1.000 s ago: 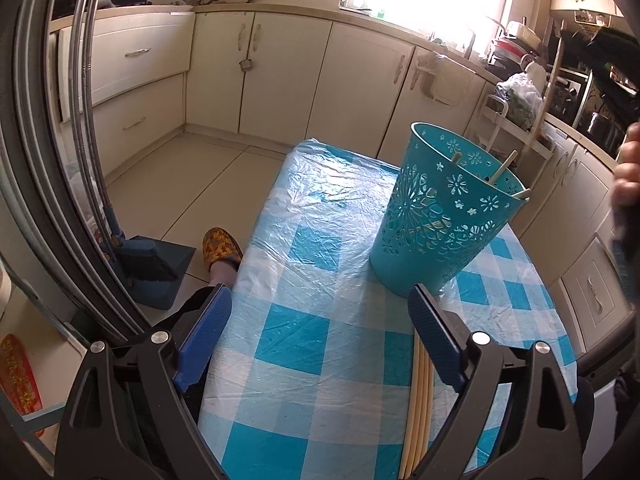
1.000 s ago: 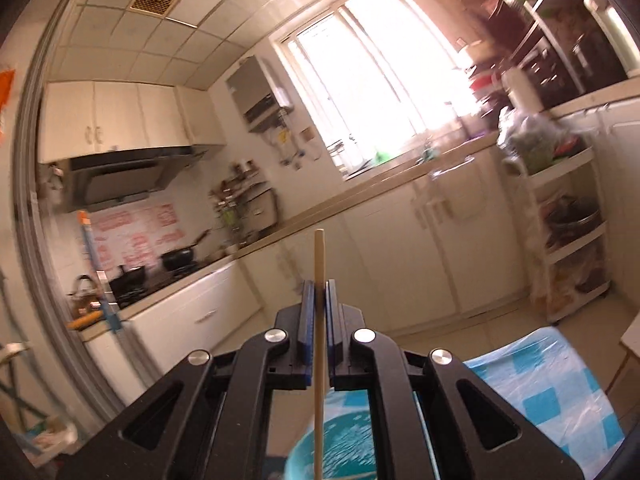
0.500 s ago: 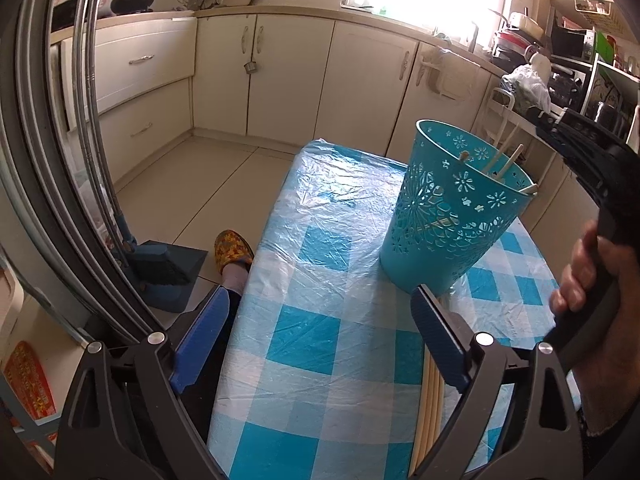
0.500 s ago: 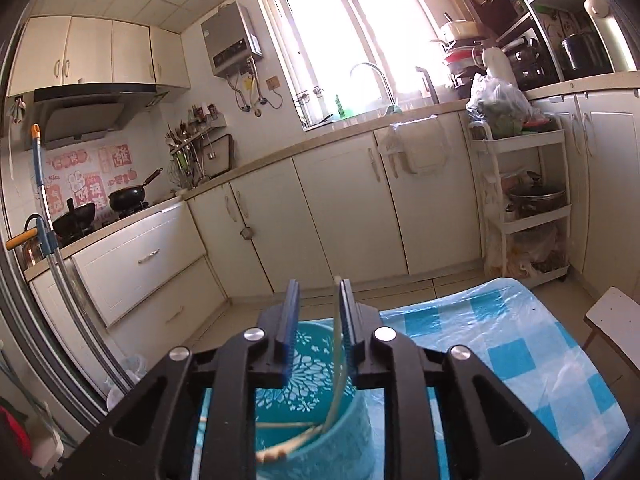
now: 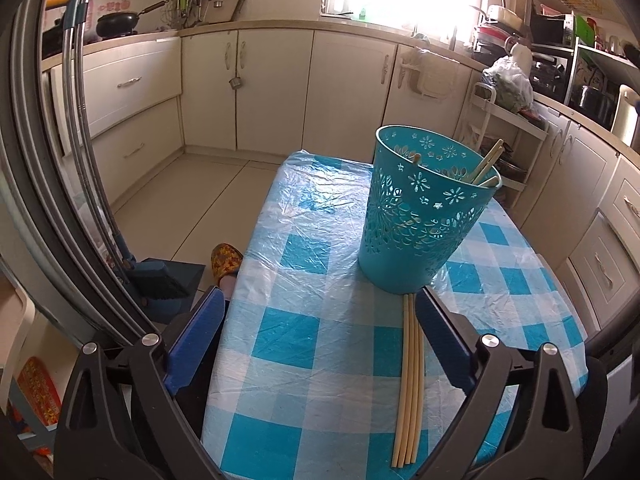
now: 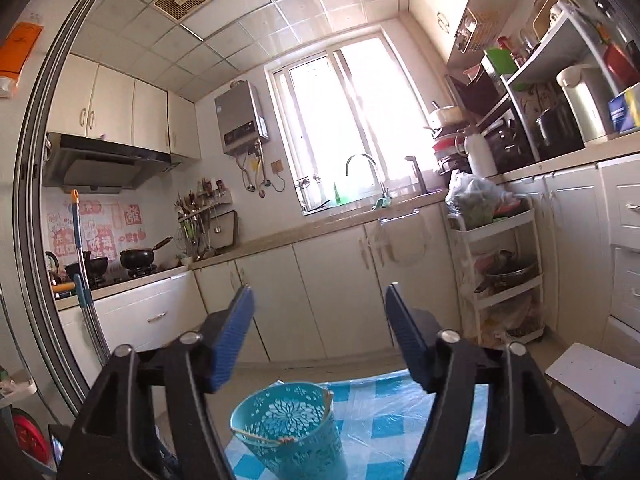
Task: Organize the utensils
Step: 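Bring both grippers back down to the loose chopsticks beside the basket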
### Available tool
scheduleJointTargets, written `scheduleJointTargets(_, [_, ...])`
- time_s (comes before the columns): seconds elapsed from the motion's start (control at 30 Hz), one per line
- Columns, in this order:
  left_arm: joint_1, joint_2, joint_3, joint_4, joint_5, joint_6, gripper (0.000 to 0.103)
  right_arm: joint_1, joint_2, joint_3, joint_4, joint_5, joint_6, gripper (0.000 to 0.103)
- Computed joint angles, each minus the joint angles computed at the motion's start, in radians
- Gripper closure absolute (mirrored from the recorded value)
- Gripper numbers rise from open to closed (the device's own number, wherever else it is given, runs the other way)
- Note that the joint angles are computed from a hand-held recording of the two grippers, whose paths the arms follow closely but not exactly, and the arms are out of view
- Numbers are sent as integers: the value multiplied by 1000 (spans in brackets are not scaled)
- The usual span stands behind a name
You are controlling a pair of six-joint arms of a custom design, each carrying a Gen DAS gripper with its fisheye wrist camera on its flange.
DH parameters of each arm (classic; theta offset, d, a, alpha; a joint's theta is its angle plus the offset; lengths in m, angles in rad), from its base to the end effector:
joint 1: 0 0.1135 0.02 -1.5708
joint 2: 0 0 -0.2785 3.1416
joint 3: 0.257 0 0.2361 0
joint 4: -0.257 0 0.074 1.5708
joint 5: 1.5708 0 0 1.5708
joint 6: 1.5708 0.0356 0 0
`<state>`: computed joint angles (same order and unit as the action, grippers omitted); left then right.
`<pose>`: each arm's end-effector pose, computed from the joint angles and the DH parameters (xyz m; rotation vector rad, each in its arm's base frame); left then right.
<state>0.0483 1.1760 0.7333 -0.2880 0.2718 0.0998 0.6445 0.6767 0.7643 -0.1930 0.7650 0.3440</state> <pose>0.2258 0.0013 0.2547 0.1976 2.2714 -0.2351 0.1141 0.0549 0.3572 0.3227 1.6161 0.1126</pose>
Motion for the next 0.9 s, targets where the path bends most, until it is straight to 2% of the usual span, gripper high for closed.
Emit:
scheduleJointTargets(0.07, [11, 2, 1, -11, 10, 2, 10, 37, 28, -34, -92, -18, 86, 36])
scheduleJointTargets(0.13, [24, 7, 3, -20, 15, 6, 10, -3, 125, -73, -196, -193, 205, 36])
scheduleJointTargets(0.2, [35, 4, 0, -27, 18, 12, 10, -45, 245, -132, -177, -338, 241, 38])
scheduleJointTargets(0.27, [49, -4, -6, -34, 20, 29, 10, -110, 393, -166, -122, -483, 241, 64])
scheduleJointTargets(0.33, [61, -11, -13, -36, 18, 41, 9, -158, 487, -178, -73, -555, 238, 74])
scheduleJointTargets(0.43, [85, 0, -14, -40, 25, 48, 9, -208, 586, -168, -25, -593, 221, 79])
scheduleJointTargets(0.67, [84, 38, -16, -30, 17, 44, 9, -212, 705, -146, 36, -609, 219, 80])
scheduleJointTargets(0.9, [52, 60, -20, -25, -5, 47, 9, -178, 733, -103, -19, -583, 165, 83])
